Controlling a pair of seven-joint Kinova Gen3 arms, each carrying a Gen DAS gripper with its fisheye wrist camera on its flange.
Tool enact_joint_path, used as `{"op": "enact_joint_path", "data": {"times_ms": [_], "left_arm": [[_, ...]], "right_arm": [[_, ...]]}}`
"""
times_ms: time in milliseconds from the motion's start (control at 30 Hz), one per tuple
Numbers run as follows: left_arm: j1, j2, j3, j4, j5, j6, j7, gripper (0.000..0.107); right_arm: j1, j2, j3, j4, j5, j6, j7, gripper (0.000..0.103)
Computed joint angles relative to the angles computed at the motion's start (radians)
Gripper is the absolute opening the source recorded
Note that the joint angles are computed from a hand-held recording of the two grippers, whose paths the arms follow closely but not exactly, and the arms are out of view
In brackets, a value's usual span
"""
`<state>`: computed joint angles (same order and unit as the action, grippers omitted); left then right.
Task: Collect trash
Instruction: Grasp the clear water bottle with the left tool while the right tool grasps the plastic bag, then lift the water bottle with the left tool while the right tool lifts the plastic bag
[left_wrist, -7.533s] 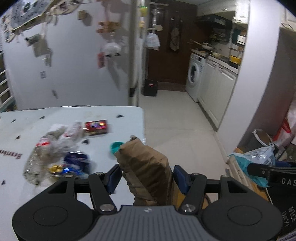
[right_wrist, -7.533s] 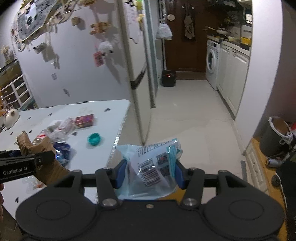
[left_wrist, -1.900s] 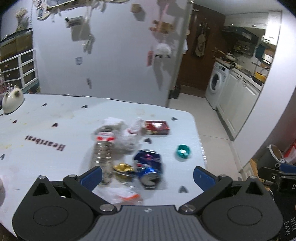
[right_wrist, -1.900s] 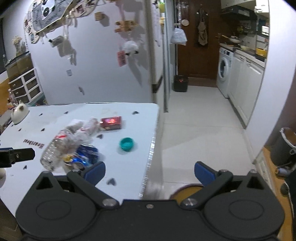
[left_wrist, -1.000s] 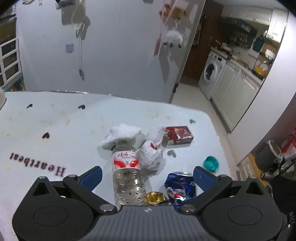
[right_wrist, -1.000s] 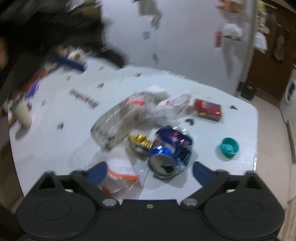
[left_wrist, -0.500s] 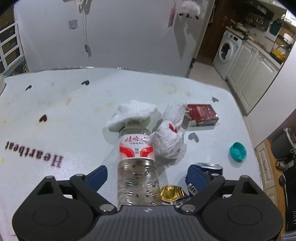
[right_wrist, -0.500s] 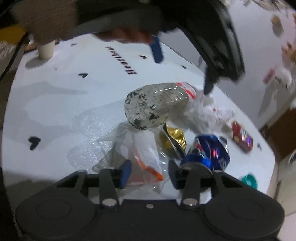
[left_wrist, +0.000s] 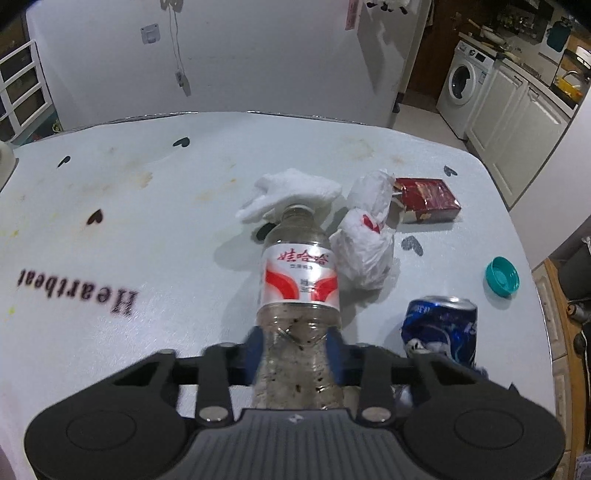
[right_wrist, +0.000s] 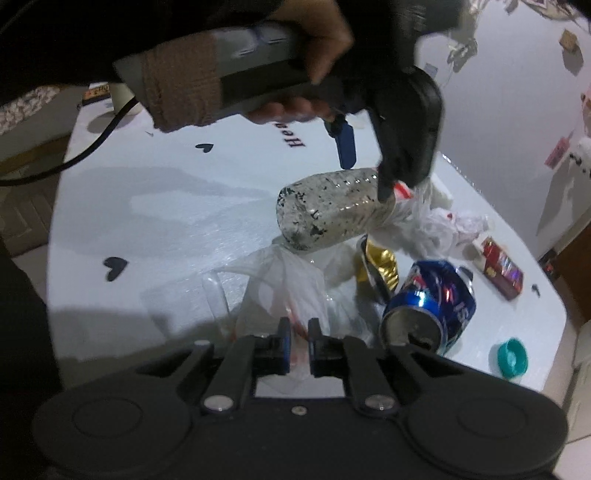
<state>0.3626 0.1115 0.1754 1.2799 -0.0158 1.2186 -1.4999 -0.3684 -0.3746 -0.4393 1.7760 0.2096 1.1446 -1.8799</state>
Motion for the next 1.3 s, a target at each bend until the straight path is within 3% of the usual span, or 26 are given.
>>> {"op": "enact_joint_path", "data": {"times_ms": [267, 500, 567, 933, 1167, 1300], "left_arm": [[-0.061, -0.095, -0.017, 0.106, 0.089, -0.024, -0.075, 0.020], [-0.075, -0.089, -0.008, 0.104, 0.107, -0.051, -0.079, 0.055], [-0.063, -0.066, 0.002, 0.083, 0.089, -0.053, -0.077, 0.059], [0.049, 0.080, 0.003, -0.040, -0.071, 0.007, -0.024, 0.060], [0.049, 0.073, -0.004, -0.021, -0.057, -0.001, -0.063, 0.059], [0.017, 0.008, -0.008, 0.056, -0.008, -0.013, -0.095, 0.059]], "right_arm": [[0.019, -0.056, 0.014, -0.036, -0.083, 0.112, -0.031, 0.007], [0.082, -0.132, 0.006, -0.056, -0.126, 0.208, -0.105, 0.005], [0.106, -0.153, 0.012, -0.064, -0.139, 0.225, -0.124, 0.005], [0.234, -0.211, 0.038, -0.122, -0.170, 0.346, -0.209, 0.002], [0.253, -0.267, 0.164, -0.112, -0.264, 0.344, -0.244, 0.002], [0.258, -0.266, 0.207, -0.099, -0.309, 0.338, -0.251, 0.002]]}}
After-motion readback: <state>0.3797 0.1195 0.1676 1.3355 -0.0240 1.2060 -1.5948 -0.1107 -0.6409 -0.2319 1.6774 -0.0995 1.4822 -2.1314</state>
